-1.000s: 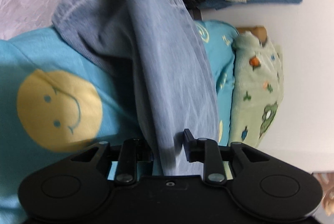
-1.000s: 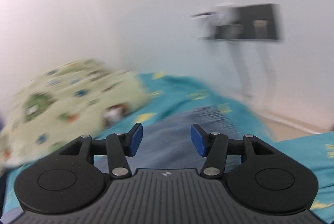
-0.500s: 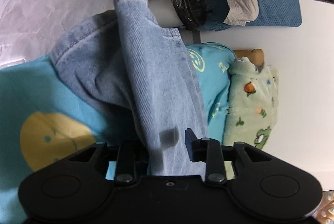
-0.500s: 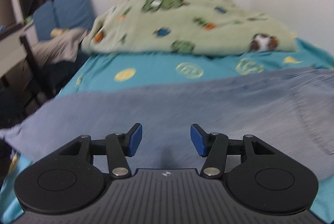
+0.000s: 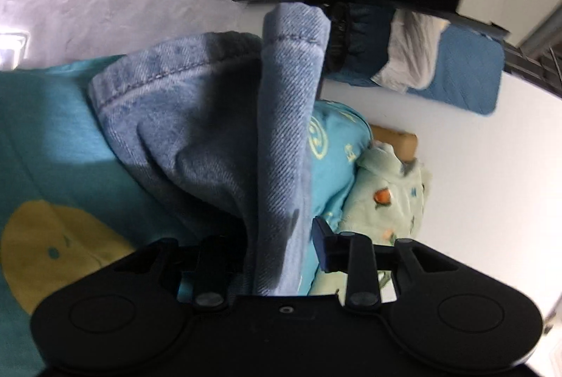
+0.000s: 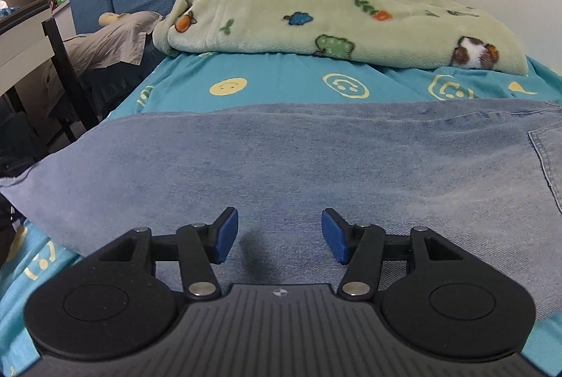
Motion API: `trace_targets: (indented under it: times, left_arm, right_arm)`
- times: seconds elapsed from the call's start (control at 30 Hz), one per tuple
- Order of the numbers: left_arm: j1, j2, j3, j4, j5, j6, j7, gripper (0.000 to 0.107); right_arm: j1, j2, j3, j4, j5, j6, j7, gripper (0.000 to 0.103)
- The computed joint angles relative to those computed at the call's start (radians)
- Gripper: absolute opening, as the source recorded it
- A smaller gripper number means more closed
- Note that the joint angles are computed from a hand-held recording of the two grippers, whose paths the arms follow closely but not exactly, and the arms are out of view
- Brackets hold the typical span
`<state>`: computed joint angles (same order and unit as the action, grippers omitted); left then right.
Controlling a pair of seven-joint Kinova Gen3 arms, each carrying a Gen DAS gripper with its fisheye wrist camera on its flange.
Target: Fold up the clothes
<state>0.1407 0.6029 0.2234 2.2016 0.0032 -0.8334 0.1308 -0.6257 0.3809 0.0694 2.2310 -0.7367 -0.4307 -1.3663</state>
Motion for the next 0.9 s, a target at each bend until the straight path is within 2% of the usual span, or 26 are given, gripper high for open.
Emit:
trace_targets:
  times: [0.1,0.17,0.23,0.3,0.43,0.5,0.57,0.6,0.7,0.8,0.9]
  left_arm:
    - [0.041,-0.038,-0.02,0.02,0.024,-0.05,-0.066,0.043]
    - [0.058,-0.058,-0.032,0.024,0.024,-0.061,-0.106,0.044]
    - [0.07,-0.047,-0.062,0.029,-0.023,-0.124,-0.083,0.044]
    - [0.085,-0.033,-0.103,0.014,-0.064,-0.145,-0.056,0.046]
    - [0.002,-0.007,-0.023,-0.035,-0.072,-0.041,-0.122,0.047]
    - [0.002,0.003,-0.021,-0.055,-0.051,0.019,-0.131,0.047]
    - [-0.005,0.01,0.0,-0.06,0.002,0.045,-0.117,0.046]
    - [0.005,0.003,-0.01,-0.069,0.015,0.077,-0.128,0.04]
    - [0.104,-0.049,-0.13,-0.108,-0.027,0.199,-0.236,0.012]
    - [0.24,-0.105,-0.266,-0.162,-0.034,0.321,-0.358,0.01]
    - [0.379,-0.16,-0.385,-0.216,-0.059,0.423,-0.48,0.009]
  right_arm:
    - [0.001,-0.002,-0.004,0.0,0.009,0.001,0.004,0.056]
    - [0.015,-0.002,-0.018,0.001,0.035,-0.003,-0.01,0.058]
    - [0.035,0.001,-0.033,-0.004,0.071,0.006,-0.031,0.06]
    - [0.041,0.004,-0.035,-0.011,0.092,0.022,-0.043,0.06]
    - [0.039,0.001,-0.033,-0.012,0.124,0.031,-0.066,0.06]
    - [0.032,-0.004,-0.025,-0.012,0.125,0.036,-0.068,0.06]
    - [0.024,-0.007,-0.014,-0.015,0.119,0.044,-0.067,0.061]
    - [0.015,-0.008,-0.003,-0.017,0.106,0.052,-0.06,0.061]
    - [0.019,-0.017,0.017,-0.036,0.073,0.097,-0.071,0.061]
    - [0.018,-0.044,0.046,-0.047,0.041,0.131,-0.095,0.061]
    - [0.008,-0.083,0.064,-0.027,0.008,0.106,-0.091,0.062]
